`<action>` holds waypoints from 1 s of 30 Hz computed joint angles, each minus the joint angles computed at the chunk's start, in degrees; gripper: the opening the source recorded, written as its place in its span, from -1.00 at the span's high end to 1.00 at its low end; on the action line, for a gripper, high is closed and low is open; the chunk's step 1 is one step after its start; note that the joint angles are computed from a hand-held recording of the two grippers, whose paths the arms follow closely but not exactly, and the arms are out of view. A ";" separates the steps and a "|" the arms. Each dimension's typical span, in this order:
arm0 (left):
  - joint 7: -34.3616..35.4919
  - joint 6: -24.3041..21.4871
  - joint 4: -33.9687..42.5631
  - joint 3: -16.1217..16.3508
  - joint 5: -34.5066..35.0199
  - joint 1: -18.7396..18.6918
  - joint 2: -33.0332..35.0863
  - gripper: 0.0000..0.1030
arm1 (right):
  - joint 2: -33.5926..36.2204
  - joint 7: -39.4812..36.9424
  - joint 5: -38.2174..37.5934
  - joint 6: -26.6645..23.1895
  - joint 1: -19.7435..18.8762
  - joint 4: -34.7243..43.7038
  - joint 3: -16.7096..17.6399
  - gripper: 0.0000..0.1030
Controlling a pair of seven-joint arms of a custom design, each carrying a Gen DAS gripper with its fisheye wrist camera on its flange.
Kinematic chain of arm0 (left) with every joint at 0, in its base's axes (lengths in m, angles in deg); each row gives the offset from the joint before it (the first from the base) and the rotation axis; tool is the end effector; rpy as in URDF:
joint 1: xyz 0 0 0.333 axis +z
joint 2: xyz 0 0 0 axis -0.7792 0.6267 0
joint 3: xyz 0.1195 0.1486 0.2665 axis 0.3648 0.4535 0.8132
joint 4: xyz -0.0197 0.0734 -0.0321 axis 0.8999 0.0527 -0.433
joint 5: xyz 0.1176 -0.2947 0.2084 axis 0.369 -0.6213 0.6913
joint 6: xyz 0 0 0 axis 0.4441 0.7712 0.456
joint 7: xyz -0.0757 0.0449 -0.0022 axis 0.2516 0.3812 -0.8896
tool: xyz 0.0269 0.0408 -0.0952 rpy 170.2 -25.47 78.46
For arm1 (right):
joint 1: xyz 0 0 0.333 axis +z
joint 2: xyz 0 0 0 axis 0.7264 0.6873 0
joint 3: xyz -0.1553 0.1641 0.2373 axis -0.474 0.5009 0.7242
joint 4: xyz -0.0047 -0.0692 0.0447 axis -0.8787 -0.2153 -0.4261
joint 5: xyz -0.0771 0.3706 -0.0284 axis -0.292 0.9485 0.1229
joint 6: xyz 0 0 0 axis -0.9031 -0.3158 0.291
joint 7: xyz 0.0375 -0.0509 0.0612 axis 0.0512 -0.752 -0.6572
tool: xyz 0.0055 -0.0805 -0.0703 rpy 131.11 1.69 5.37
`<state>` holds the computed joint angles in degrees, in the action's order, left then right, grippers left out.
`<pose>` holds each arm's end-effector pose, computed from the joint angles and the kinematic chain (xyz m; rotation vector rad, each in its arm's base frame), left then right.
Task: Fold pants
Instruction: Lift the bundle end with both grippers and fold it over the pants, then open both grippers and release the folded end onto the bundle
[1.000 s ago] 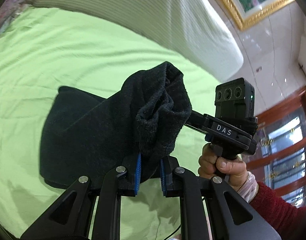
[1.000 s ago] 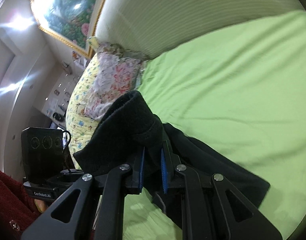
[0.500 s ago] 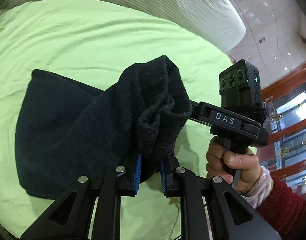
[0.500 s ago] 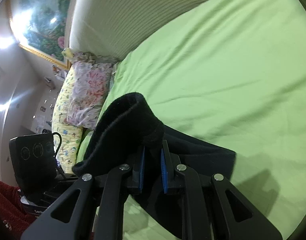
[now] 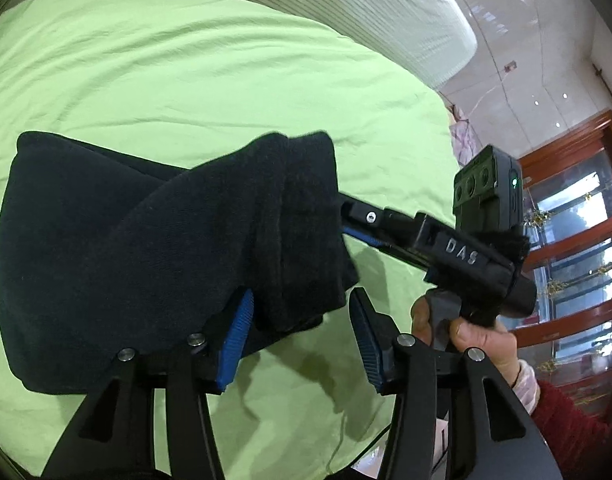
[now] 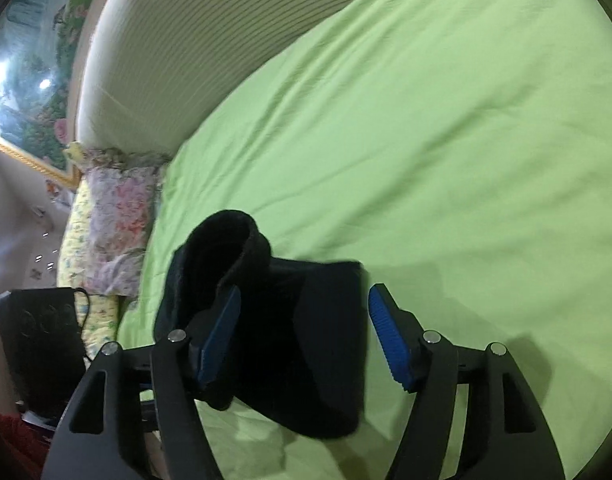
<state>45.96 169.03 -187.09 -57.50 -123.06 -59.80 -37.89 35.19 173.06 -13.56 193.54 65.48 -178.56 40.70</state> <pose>0.5078 -0.1888 0.4702 1.5483 -2.2149 0.8633 0.4855 0.1702 0.4790 -1.5126 1.9949 0.0254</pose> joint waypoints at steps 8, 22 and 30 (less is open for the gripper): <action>3.31 -1.60 -0.15 1.12 -0.99 1.12 -1.64 -0.09 | -6.88 23.16 -20.69 1.41 -5.37 -5.10 4.89 -0.40; 1.36 1.71 -0.28 4.15 -0.09 5.40 -1.69 -0.30 | -6.17 34.04 -35.71 -4.91 -4.44 0.72 7.93 -0.52; -0.62 3.43 -0.82 4.69 1.54 7.26 -1.73 -0.38 | -3.37 39.52 -42.90 -9.01 -2.61 4.73 8.52 -0.60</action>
<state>45.34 172.45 -187.92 -52.81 -121.52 -52.55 -39.63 31.83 212.59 -56.46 184.53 62.87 -173.83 49.22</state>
